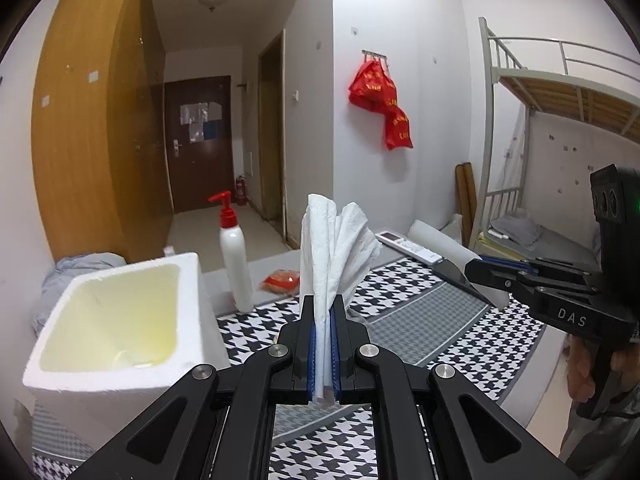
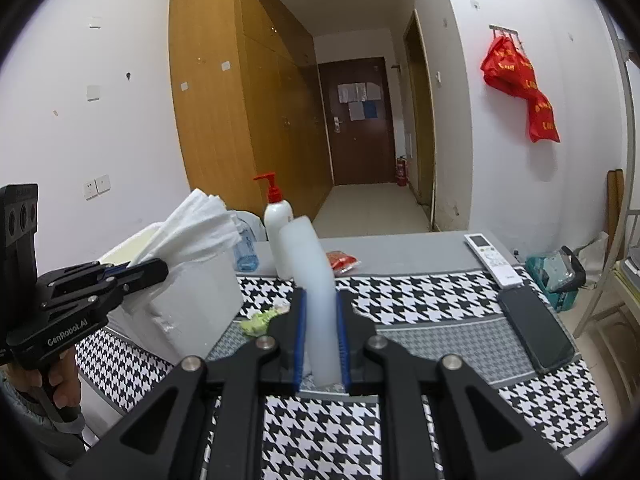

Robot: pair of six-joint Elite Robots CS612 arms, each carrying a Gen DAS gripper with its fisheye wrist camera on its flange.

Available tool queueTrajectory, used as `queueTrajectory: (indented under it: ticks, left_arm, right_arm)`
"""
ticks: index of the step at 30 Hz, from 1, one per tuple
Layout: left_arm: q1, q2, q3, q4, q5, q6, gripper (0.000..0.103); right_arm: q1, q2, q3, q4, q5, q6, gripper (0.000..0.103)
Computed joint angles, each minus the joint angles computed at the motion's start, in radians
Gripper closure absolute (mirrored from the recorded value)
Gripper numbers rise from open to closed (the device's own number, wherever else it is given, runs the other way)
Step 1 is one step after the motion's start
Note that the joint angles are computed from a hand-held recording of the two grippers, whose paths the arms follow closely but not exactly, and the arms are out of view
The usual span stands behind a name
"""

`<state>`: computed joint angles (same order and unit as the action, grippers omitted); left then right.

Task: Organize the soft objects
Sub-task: 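Carry the tissue and foam roll toward the white foam box with both tools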

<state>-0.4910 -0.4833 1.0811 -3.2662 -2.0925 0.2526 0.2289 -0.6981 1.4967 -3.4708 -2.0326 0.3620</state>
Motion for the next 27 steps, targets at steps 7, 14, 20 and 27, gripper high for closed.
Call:
queueTrajectory:
  ticks: [7, 14, 20, 27]
  left_arm:
    - [0.008, 0.006, -0.014, -0.044, 0.023, -0.024, 0.097]
    - [0.023, 0.012, -0.033, -0.07, 0.028, -0.061, 0.097]
    - [0.03, 0.013, -0.035, -0.098, 0.06, -0.071, 0.097]
    - [0.041, 0.018, -0.046, -0.109, 0.081, -0.099, 0.097]
  right_arm:
    - [0.001, 0.012, -0.031, -0.013, 0.017, -0.017, 0.086]
    - [0.007, 0.025, -0.066, -0.013, 0.022, -0.017, 0.086]
    - [0.014, 0.039, -0.105, -0.008, 0.039, -0.046, 0.086]
    - [0.017, 0.057, -0.148, 0.003, 0.064, -0.065, 0.086]
